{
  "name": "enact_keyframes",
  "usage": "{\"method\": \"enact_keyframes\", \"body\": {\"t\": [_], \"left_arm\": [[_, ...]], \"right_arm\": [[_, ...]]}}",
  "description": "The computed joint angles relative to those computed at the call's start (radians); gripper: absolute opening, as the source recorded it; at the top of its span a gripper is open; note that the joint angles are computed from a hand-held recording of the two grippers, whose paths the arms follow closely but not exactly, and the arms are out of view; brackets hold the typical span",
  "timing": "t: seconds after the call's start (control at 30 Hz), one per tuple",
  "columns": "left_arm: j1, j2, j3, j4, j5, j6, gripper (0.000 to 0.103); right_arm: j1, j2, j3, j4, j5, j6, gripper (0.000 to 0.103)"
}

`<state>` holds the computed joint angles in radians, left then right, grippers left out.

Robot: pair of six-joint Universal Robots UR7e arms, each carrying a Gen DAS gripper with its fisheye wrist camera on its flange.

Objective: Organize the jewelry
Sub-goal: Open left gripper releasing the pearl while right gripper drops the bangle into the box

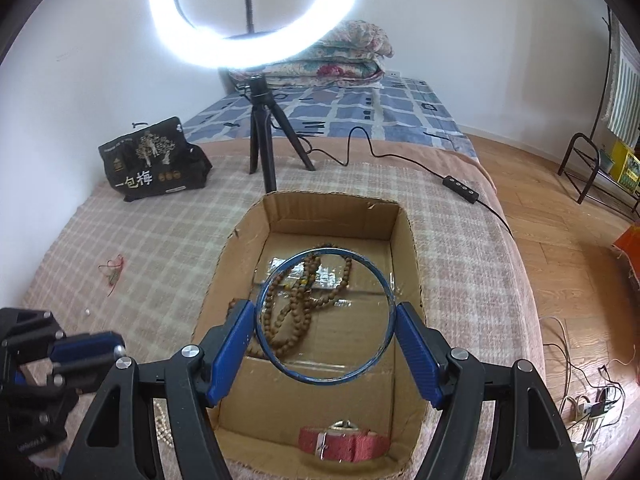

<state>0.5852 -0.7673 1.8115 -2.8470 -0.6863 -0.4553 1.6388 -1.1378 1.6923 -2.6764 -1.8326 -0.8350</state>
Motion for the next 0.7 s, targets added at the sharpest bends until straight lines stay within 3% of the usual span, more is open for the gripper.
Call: {"method": "enact_keyframes", "body": {"t": [0.47, 0.53, 0.57, 0.63, 0.7], "left_arm": [[0.025, 0.074, -0.089, -0.011, -0.011, 0.052, 0.010], [0.028, 0.079, -0.096, -0.003, -0.014, 0.054, 0.011], [0.029, 0.079, -0.100, 0.013, -0.019, 0.047, 0.015], [0.027, 0.079, -0.097, 0.013, -0.016, 0.045, 0.051], [0.023, 0.080, -0.088, -0.014, -0.004, 0.059, 0.053]], "right_arm": [[-0.009, 0.069, -0.076, 0.014, -0.011, 0.042, 0.074], [-0.010, 0.070, -0.076, 0.007, -0.012, 0.050, 0.082], [-0.011, 0.070, -0.077, 0.002, -0.012, 0.056, 0.085], [-0.015, 0.066, -0.074, -0.007, -0.001, 0.064, 0.089], [-0.016, 0.065, -0.074, -0.009, 0.002, 0.070, 0.089]]}}
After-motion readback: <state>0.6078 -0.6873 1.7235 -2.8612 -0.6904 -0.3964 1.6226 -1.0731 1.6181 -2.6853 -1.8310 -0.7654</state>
